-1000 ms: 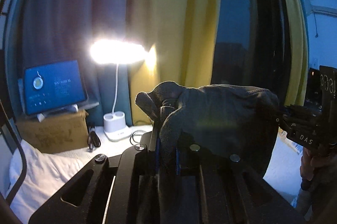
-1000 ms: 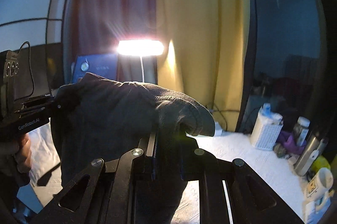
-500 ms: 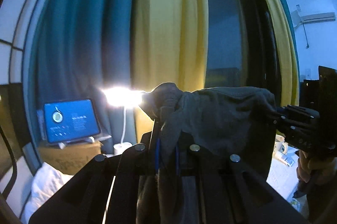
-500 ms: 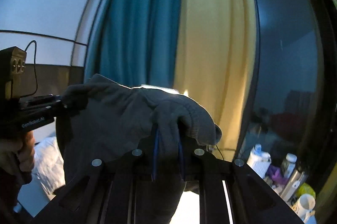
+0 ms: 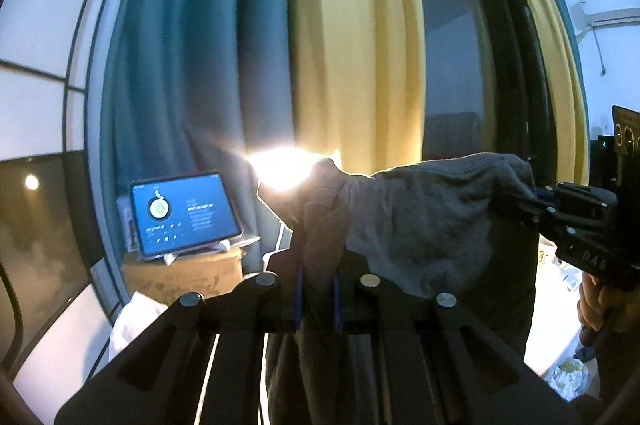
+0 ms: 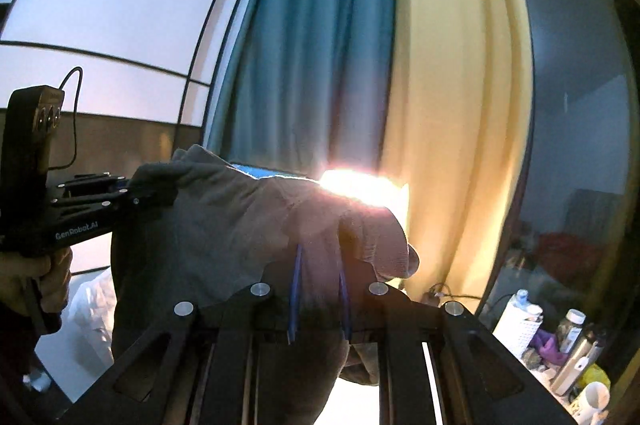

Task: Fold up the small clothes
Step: 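Lift the held shirt high above the bedspread with both grippers, then lower the held shirt back onto the bedspread with both grippers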

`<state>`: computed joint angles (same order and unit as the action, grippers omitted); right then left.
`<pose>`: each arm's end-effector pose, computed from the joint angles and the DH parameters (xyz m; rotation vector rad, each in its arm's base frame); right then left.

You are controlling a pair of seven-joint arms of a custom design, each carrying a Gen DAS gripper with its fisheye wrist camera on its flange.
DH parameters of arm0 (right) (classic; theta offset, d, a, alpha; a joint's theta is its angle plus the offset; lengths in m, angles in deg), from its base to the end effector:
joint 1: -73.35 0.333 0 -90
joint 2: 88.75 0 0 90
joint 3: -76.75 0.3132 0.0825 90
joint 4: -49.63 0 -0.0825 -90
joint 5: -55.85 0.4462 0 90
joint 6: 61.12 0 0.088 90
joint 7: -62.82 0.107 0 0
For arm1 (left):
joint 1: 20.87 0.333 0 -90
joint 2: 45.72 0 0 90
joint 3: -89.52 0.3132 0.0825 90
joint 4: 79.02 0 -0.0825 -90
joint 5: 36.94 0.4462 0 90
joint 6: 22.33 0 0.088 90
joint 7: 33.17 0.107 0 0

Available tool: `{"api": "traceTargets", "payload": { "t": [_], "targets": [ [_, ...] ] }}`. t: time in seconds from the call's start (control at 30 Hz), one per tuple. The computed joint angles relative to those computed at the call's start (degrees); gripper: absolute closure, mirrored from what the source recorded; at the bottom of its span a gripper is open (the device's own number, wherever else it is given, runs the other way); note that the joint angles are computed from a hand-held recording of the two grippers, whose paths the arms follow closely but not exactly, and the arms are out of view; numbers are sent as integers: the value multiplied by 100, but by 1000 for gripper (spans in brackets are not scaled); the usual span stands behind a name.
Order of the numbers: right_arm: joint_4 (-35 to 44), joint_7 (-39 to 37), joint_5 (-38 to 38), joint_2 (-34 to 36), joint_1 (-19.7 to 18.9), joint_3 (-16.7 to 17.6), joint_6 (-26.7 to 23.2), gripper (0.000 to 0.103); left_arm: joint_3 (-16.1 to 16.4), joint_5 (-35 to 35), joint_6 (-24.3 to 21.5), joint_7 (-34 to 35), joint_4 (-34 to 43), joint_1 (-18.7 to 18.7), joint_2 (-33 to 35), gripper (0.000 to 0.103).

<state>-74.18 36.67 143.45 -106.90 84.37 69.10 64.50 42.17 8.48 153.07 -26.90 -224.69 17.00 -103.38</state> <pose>0.5590 0.0622 0.5775 -1.7420 0.2606 -0.5548 0.4314 -0.1902 0.5531 -1.4339 1.0651 -0.9156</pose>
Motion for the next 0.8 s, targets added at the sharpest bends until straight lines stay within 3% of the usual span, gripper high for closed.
{"api": "traceTargets", "payload": {
  "t": [0.3, 0.8],
  "targets": [
    [253, 325, -357, 520, 45, 238, 319, 88, 42, 31, -61, -116, -108, 12, 487, 94],
    [1472, 1092, -883, 1996, -19, 830, 1071, 88, -220, 560, 160, -278, 478, 775, 1837, 94]
  ]
}}
